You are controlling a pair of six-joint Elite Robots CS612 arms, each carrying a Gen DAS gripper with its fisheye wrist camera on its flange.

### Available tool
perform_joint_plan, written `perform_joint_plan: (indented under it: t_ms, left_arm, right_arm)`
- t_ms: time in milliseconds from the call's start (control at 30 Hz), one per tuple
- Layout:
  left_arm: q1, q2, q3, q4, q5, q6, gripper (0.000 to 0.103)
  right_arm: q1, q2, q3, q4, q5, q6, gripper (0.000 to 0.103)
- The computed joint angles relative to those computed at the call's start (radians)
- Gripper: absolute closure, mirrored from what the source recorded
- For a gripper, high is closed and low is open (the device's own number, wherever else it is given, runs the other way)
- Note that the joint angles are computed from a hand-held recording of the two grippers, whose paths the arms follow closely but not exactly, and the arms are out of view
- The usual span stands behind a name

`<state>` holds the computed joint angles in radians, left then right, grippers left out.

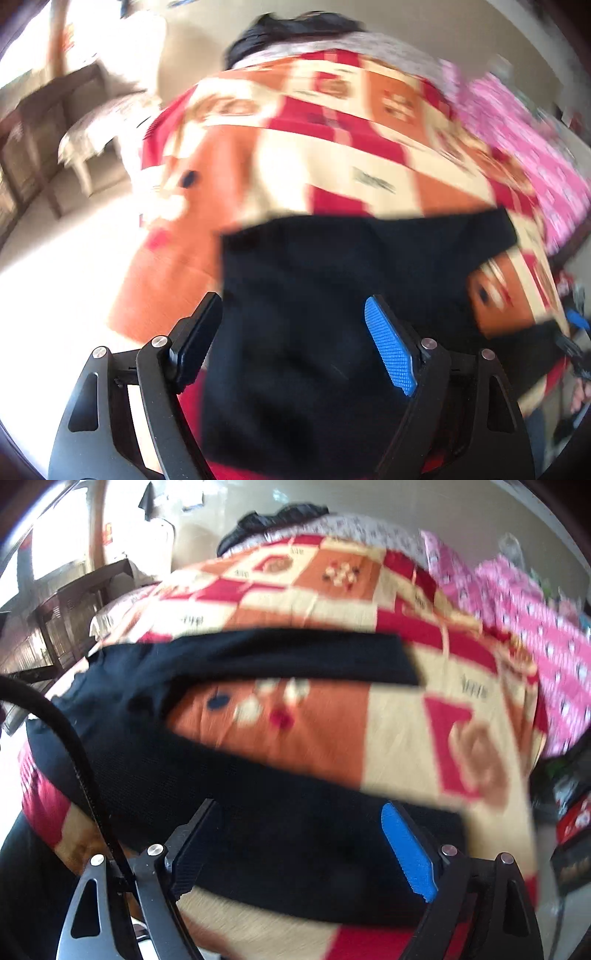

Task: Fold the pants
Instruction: 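Grasp the black garment's edge with the left gripper while the right gripper grasps its end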

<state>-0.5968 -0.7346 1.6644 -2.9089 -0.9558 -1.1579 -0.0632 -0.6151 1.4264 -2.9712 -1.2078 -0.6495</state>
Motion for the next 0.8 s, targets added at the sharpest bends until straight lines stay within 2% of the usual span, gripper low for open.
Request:
perform_joint_plan:
  t_ms: [67,133,167,200,267,333,367,433,500,567,667,733,800]
  left_arm:
    - [0.064,0.004,-0.011,0.016,-0.091,-0.014,0.022]
    - [0.123,0.023,-0.030,-0.023,-0.234,0.006,0.022]
    - [0.148,0.036,-0.039,-0.044,-0.281,0.003,0.022]
    - [0.162,0.047,-0.048,-0.051,-0.286,0.007,0.022]
    - [0.171,0.058,-0.068,-0.016,-0.254,0.043,0.022]
    - [0.178,0.070,-0.088,0.006,-0.277,0.087,0.022]
    - [0.185,0.078,-0.099,0.000,-0.309,0.111,0.022]
    - [0.184,0.091,-0.112,-0.006,-0.321,0.141,0.022]
    - [0.181,0.099,-0.120,-0.020,-0.325,0.162,0.033]
    - [0.172,0.101,-0.120,-0.039,-0.317,0.182,0.049]
    - [0.161,0.109,-0.133,-0.013,-0.290,0.234,0.053]
    - [0.162,0.111,-0.131,-0.028,-0.287,0.242,0.056]
    - [0.166,0.109,-0.119,-0.059,-0.302,0.234,0.069]
  right_arm:
    - [-0.002,0.012,-0.055,0.039,0.009,0.007,0.015]
    - [-0.003,0.038,-0.142,0.114,0.012,0.042,0.015]
    - [-0.003,0.047,-0.172,0.142,0.009,0.052,0.015]
    - [-0.001,0.065,-0.220,0.181,-0.003,0.069,0.015]
    - [0.002,0.087,-0.278,0.229,-0.021,0.079,0.015]
    - [0.003,0.110,-0.342,0.294,-0.036,0.091,0.015]
    - [0.002,0.117,-0.357,0.308,-0.033,0.095,0.015]
    - [-0.001,0.134,-0.396,0.333,-0.026,0.116,0.015]
    - [-0.001,0.147,-0.426,0.347,-0.030,0.138,0.015]
    - [-0.002,0.160,-0.451,0.356,-0.028,0.167,0.015]
    - [-0.008,0.177,-0.487,0.376,-0.011,0.213,0.015]
    - [-0.009,0.186,-0.505,0.391,-0.016,0.236,0.015]
    - [-0.010,0.190,-0.513,0.400,-0.015,0.247,0.015]
